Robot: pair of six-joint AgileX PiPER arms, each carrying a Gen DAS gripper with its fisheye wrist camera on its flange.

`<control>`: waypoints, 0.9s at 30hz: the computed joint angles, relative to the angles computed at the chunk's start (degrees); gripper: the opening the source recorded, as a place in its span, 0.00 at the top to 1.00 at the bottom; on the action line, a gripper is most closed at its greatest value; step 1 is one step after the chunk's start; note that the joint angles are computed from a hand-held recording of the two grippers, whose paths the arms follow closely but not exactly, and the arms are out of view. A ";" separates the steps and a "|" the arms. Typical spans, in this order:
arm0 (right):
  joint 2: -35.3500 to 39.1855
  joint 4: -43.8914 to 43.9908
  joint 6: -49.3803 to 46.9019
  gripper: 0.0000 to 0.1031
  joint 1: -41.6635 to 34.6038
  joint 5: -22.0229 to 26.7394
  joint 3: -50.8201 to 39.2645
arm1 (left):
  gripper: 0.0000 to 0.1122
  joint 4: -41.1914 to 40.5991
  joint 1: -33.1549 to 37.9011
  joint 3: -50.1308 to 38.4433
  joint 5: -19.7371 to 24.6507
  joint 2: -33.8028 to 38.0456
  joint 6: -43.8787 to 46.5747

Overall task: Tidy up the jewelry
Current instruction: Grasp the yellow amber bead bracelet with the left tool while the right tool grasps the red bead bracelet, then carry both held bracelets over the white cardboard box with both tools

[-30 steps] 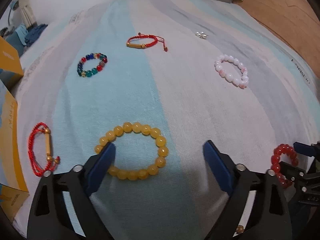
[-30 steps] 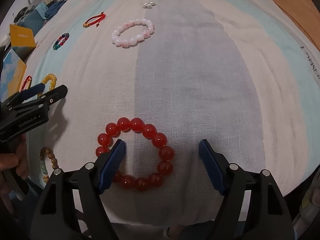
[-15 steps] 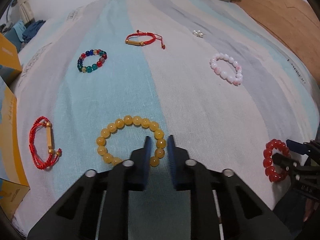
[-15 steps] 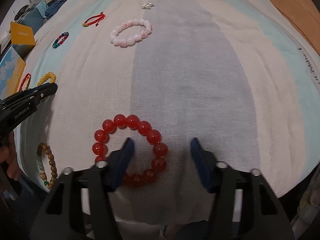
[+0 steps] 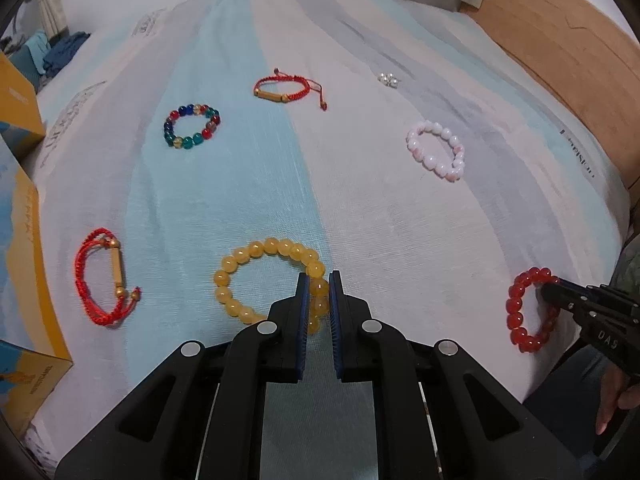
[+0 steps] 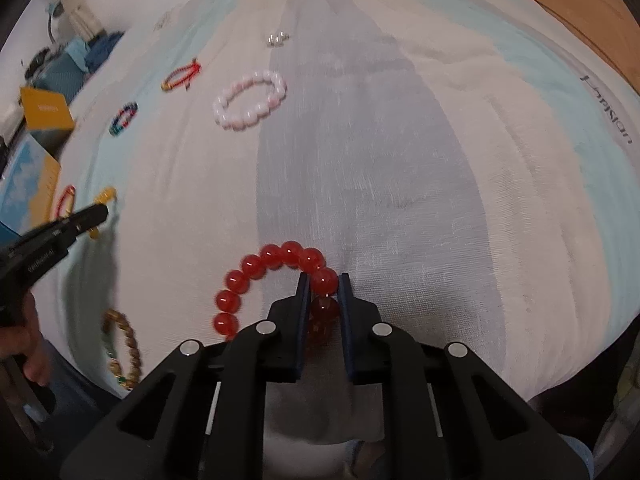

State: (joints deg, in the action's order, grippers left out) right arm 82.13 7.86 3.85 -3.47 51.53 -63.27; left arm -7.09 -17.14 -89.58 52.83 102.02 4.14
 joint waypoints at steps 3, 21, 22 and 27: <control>-1.06 -0.07 0.37 0.88 0.36 0.32 -0.77 | 0.92 -0.64 0.39 -0.76 1.27 -0.57 0.48; -5.28 -1.10 3.63 0.88 3.06 4.35 -5.35 | 0.92 -2.65 2.99 -5.69 8.83 -4.56 2.29; -5.38 -1.43 4.05 0.88 3.29 4.61 -5.74 | 0.92 -2.62 3.08 -5.74 8.99 -4.76 2.32; -5.26 -4.21 6.95 0.88 5.50 6.33 -8.69 | 0.92 -3.52 4.07 -6.60 10.38 -5.94 3.04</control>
